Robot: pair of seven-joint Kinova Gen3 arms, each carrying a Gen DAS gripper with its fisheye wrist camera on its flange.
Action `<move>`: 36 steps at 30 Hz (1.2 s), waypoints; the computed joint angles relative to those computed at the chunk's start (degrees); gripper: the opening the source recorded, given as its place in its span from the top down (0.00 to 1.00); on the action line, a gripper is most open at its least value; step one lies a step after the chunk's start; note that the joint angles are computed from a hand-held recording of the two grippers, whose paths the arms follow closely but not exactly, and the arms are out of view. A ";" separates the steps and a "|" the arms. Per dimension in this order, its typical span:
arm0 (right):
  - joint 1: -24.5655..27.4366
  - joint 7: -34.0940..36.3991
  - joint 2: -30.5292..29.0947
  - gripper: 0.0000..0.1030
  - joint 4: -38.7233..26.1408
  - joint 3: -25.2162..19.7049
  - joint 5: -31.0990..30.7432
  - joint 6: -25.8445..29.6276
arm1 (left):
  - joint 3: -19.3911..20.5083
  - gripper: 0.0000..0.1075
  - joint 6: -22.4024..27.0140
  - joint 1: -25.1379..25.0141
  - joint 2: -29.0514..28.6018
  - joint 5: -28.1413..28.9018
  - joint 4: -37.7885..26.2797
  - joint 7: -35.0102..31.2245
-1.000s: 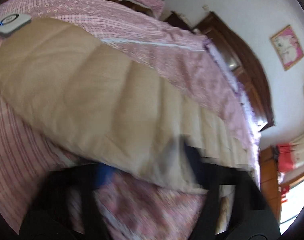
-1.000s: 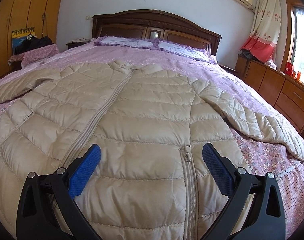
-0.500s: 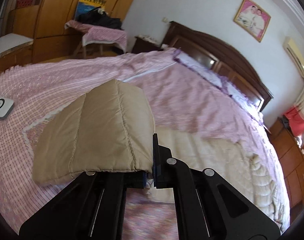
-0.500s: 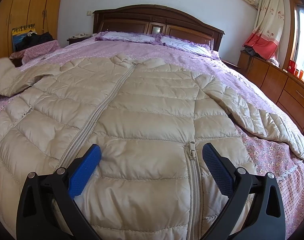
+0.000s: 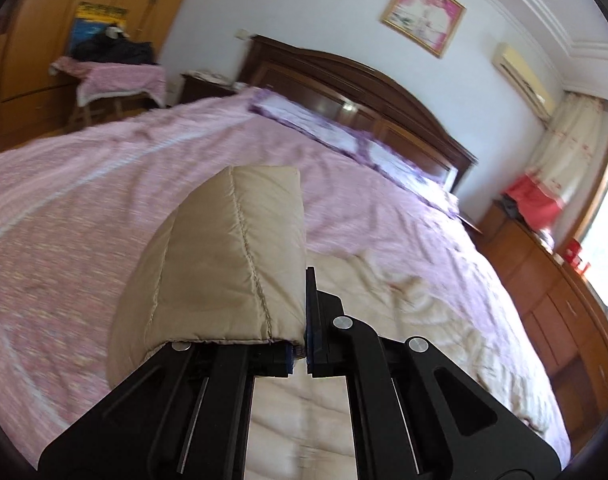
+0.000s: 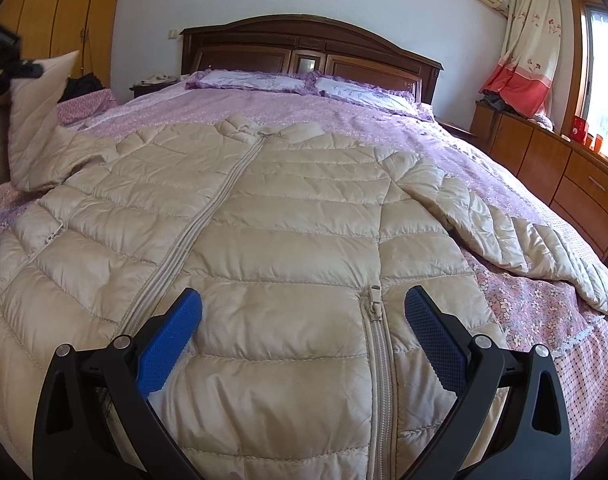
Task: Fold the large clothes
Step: 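Fold the held sleeve across the jacket body with the left tool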
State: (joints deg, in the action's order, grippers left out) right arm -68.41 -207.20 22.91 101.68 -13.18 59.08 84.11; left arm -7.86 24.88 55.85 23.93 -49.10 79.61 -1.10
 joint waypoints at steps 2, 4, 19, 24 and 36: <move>-0.15 -0.01 0.35 0.05 -0.46 0.12 -0.15 0.68 | 0.39 0.97 -1.25 0.90 0.97 0.23 -1.13 -1.20; -0.26 -0.08 0.47 0.05 -0.62 0.17 -0.25 0.98 | -1.46 0.97 -5.31 3.15 1.65 0.12 -0.80 -1.58; 1.03 -1.25 0.04 0.05 -0.80 0.34 -2.54 0.49 | 18.00 0.96 5.45 -4.85 16.28 19.26 -17.54 -33.24; 1.23 -1.49 -0.38 0.05 -0.37 0.28 -2.43 -0.09 | 20.29 0.72 7.50 -7.36 17.59 26.43 -19.10 -39.20; 2.69 -0.72 -1.31 0.05 0.70 0.50 -2.87 -3.53 | 12.51 0.49 -13.97 -7.16 -2.28 38.96 8.65 -41.22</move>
State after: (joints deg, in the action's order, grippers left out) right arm -65.72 -207.91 21.59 102.38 -12.68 56.21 80.58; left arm 4.65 10.90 48.69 21.64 -10.13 88.27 -42.33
